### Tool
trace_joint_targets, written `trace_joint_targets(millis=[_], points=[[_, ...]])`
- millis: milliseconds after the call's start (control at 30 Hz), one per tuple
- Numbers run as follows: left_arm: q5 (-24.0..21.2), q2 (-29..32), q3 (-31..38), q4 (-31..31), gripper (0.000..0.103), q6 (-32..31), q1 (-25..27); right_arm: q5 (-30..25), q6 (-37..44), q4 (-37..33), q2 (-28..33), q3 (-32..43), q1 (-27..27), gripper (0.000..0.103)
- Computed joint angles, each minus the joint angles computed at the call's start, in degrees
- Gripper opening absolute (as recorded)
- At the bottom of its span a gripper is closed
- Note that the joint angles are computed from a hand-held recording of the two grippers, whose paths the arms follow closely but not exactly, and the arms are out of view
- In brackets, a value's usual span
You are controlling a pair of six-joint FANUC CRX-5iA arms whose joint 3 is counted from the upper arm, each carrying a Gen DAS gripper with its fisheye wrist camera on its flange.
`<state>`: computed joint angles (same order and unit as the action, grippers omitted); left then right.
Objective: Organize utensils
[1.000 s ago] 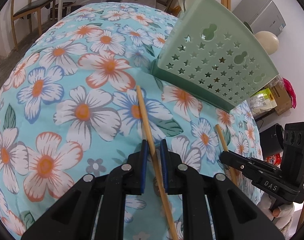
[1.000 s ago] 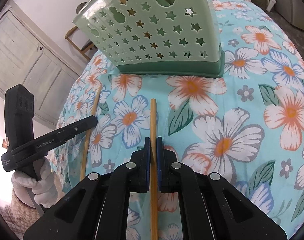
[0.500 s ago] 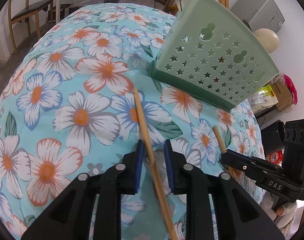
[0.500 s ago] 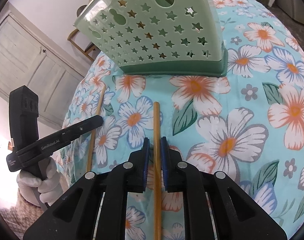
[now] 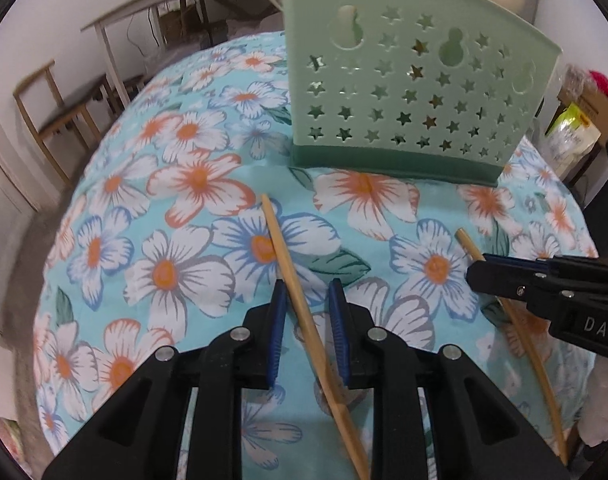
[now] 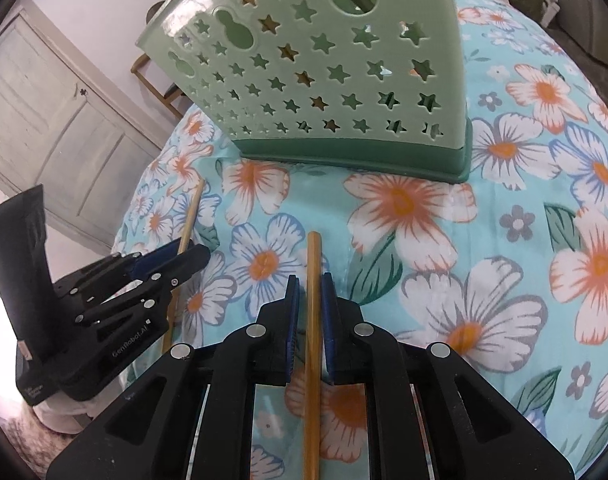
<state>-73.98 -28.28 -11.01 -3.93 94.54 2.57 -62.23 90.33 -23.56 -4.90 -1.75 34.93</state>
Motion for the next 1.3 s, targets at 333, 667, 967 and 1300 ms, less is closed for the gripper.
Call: trace_joint_targets(millis=[333, 667, 967, 1300], points=[[-0.1, 0.3, 1.0, -3.9, 0.020, 1.8, -3.4, 1.2, -1.4, 3.3, -0.4, -1.0, 1.6, 0.005], [-0.1, 0.0, 0.9, -4.0, 0.020, 1.6, -3.4, 1.2, -2.3, 2.9, 0.2, -0.5, 1.7, 0.005], [0.1, 0.1, 0.6, -3.6, 0.020, 1.1, -2.8, 0.9, -0.9, -0.9, -2.2, 0.5, -1.3, 0.005], [-1.3, 2.3, 3.0, -5.5, 0.020, 1.6, -4.6, -0.4, 1.1, -5.4, -5.7, 3.3, -5.1, 0.005]])
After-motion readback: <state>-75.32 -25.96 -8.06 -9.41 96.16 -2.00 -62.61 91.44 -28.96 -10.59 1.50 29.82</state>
